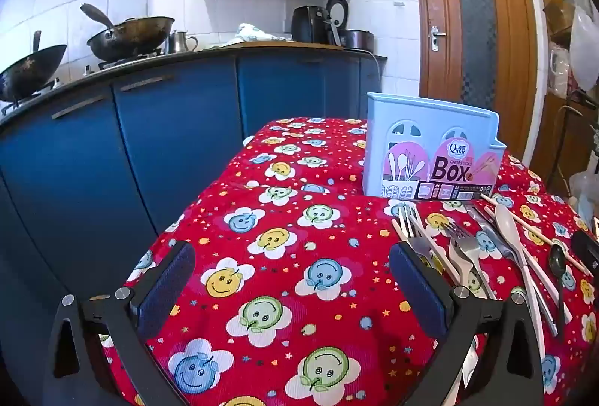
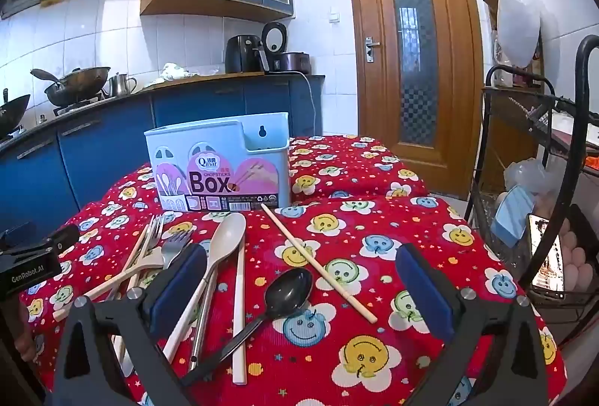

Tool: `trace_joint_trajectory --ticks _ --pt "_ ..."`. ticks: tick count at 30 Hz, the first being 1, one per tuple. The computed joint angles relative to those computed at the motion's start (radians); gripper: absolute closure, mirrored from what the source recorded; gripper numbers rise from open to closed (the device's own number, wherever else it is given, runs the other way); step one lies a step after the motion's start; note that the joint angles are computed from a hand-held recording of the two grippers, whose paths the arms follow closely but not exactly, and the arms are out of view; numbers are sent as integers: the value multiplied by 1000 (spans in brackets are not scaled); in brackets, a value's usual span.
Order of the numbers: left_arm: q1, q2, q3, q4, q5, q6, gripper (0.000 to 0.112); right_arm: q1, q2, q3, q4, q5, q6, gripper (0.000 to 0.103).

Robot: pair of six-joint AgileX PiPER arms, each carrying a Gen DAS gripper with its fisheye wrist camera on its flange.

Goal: Organize utensils

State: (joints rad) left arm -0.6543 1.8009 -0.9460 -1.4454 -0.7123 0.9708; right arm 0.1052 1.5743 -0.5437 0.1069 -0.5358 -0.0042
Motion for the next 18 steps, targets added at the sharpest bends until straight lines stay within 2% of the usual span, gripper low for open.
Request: trace_joint_trajectory --ticks 18 --pt "-11 1 -2 -2 -12 6 9 0 -3 3 0 -5 0 0"
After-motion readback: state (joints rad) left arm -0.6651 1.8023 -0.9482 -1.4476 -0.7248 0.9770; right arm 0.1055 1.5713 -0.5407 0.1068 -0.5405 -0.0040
